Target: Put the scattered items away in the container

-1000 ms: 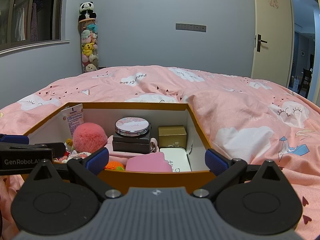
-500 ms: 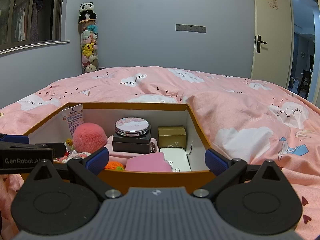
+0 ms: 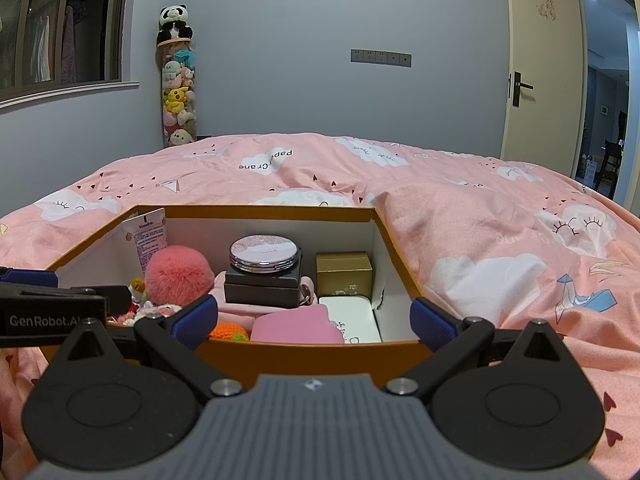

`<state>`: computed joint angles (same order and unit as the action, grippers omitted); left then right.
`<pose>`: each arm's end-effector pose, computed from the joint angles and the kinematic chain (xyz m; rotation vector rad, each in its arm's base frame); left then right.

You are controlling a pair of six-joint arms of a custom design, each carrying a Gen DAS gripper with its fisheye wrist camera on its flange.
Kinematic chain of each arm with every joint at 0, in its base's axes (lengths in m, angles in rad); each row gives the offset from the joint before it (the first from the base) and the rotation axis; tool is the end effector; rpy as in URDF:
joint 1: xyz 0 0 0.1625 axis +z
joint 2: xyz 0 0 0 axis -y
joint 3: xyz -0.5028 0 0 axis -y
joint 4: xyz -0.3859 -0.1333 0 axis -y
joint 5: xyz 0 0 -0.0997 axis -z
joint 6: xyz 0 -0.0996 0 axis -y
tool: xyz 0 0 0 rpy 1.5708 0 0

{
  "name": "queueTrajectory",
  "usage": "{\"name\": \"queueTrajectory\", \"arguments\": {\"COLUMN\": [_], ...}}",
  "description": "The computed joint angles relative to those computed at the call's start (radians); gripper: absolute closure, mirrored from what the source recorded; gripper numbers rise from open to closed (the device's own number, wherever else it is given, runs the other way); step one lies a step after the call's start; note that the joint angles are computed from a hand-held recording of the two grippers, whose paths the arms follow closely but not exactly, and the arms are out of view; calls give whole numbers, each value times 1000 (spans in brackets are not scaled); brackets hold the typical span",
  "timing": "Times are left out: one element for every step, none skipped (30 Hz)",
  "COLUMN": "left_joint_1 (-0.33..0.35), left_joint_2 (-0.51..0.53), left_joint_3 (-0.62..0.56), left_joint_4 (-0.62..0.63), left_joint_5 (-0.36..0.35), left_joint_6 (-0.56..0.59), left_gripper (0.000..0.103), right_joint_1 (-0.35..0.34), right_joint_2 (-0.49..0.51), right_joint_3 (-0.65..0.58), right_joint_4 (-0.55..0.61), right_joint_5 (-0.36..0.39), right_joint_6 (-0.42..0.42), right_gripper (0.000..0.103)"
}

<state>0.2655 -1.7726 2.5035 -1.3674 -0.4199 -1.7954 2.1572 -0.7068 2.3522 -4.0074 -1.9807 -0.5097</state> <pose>-0.1468 -0.2723 0.2932 0.1426 2.0002 -1.2164 0.3484 -0.3552 0.1109 1.1452 -2.3031 1.0898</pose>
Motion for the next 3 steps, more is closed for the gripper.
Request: {"name": "queueTrajectory", "arguments": {"left_joint_1": [0,0,-1], "left_joint_2": [1,1,0], "left_joint_3": [0,0,1], "left_joint_4": [1,1,1], "left_joint_5": [-1,-2,-3], "left_joint_6": [-1,-3,-5], "left_gripper": [6,6,6], "right_joint_1": [0,0,0], "right_joint_2": [0,0,0], "right_joint_3": [0,0,-1], "right_joint_4": [0,0,0], "right_joint_5": [0,0,-1], "right_joint_6": [0,0,-1], "right_gripper": [1,1,1]}}
